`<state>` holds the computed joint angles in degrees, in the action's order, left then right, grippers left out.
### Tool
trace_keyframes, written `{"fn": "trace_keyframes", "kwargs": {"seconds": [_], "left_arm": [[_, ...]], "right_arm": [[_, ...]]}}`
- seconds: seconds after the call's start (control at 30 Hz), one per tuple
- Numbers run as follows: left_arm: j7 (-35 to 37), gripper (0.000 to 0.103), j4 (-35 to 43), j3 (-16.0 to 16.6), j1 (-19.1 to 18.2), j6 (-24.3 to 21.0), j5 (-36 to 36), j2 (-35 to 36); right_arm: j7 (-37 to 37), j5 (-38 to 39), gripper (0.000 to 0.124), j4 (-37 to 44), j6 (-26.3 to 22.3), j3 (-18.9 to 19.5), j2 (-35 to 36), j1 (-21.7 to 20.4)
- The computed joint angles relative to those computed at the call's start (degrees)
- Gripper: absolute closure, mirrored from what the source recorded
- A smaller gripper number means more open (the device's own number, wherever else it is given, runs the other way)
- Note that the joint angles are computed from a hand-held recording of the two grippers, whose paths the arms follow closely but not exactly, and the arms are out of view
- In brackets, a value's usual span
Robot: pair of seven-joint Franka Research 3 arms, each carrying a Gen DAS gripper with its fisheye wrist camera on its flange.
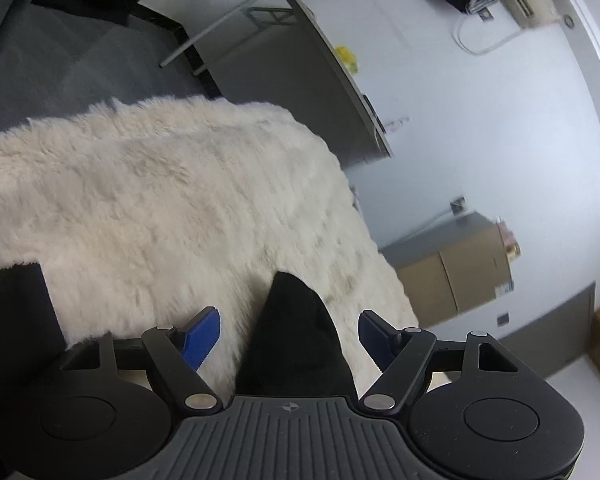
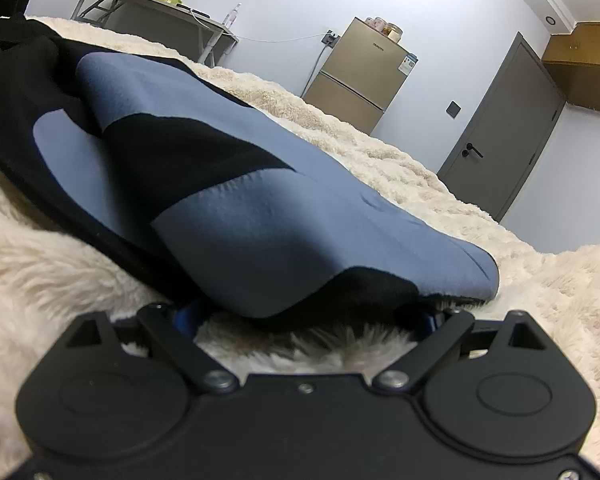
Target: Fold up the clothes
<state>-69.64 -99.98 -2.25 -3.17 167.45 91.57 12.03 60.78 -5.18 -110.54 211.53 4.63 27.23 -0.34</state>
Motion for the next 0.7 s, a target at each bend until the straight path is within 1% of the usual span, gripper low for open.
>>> {"fn": "trace_keyframes", "kwargs": {"seconds": [0.07, 0.1, 0.13, 0.17, 0.2, 0.23, 0.27, 0.3, 0.33, 0.4, 0.43, 0.47, 0.5, 0.53, 0.57, 0.6, 0.63, 0.67, 0.7], "left_arm": [[16.7, 0.030, 2.0, -1.1, 0.8, 2.7, -10.2, 2.5], [26.1, 0.046, 2.9, -2.0, 0.8, 2.3, -16.0, 3.4], [34.2, 0.078, 4.0, -3.7, 1.2, 0.8, -20.1, 4.3], [38.3, 0.090, 4.2, -3.4, 0.1, 0.1, -22.6, 4.3], [40.1, 0.093, 5.2, -3.1, -1.1, -1.2, -22.4, 4.3], [42.0, 0.094, 6.2, -2.6, -2.5, -3.2, -22.0, 4.3], [45.3, 0.094, 7.2, -3.1, -3.2, -6.0, -22.6, 4.3], [52.5, 0.094, 10.2, -2.8, -5.9, -10.3, -22.2, 4.9], [60.4, 0.094, 13.9, -3.3, -7.9, -14.0, -22.5, 6.4], [75.1, 0.094, 19.9, -5.1, -9.0, -14.6, -27.5, 10.3], [84.2, 0.093, 23.1, -7.3, -8.3, -14.3, -33.1, 13.0], [90.7, 0.092, 25.2, -9.0, -7.9, -14.6, -37.3, 15.0], [98.9, 0.089, 28.0, -11.6, -7.6, -16.4, -41.3, 17.8], [103.1, 0.078, 29.7, -12.2, -7.9, -17.5, -43.6, 19.3], [106.7, 0.069, 30.0, -11.4, -9.1, -17.5, -46.1, 20.1], [106.4, 0.056, 28.3, -12.2, -8.7, -16.2, -45.4, 19.6], [104.1, 0.051, 25.4, -11.0, -9.1, -13.2, -44.4, 18.0], [102.5, 0.050, 23.3, -9.7, -9.8, -11.3, -44.1, 16.7], [98.1, 0.047, 19.2, -7.7, -10.1, -7.1, -43.1, 13.8]], "right_arm": [[-0.3, 0.3, 0.029, 0.1, 0.1, -0.2, 0.1, 0.3], [-0.5, 0.4, 0.029, 0.1, 0.0, -0.3, 0.1, 0.4], [-0.6, 0.6, 0.029, 0.2, 0.0, -0.4, 0.1, 0.5], [-0.8, 0.7, 0.029, 0.3, 0.0, -0.4, 0.2, 0.6], [-0.9, 0.8, 0.029, 0.2, 0.0, -0.4, 0.2, 0.6], [-1.0, 0.9, 0.029, 0.2, 0.1, -0.4, 0.2, 0.6], [-1.1, 0.9, 0.029, 0.2, 0.2, -0.5, 0.2, 0.7], [-1.3, 1.1, 0.029, 0.1, 0.5, -0.6, 0.3, 0.8], [-1.8, 1.5, 0.029, 0.0, 0.8, -0.8, 0.4, 1.1], [-2.3, 1.9, 0.029, 0.1, 1.1, -1.0, 0.5, 1.4], [-2.5, 2.0, 0.029, 0.0, 1.1, -1.0, 0.5, 1.5], [-2.5, 2.0, 0.029, 0.0, 1.1, -1.0, 0.5, 1.4], [-2.6, 2.1, 0.029, 0.0, 1.1, -1.0, 0.5, 1.4], [-2.6, 2.1, 0.029, 0.0, 1.1, -0.9, 0.4, 1.4], [-2.6, 2.0, 0.029, -0.1, 1.2, -0.9, 0.4, 1.3], [-2.5, 2.0, 0.029, -0.2, 1.3, -0.8, 0.4, 1.2], [-2.4, 1.9, 0.029, -0.2, 1.4, -0.7, 0.4, 1.1], [-2.4, 1.8, 0.029, -0.2, 1.4, -0.7, 0.4, 1.1], [-2.5, 1.8, 0.029, -0.2, 1.5, -0.8, 0.4, 1.1]]}}
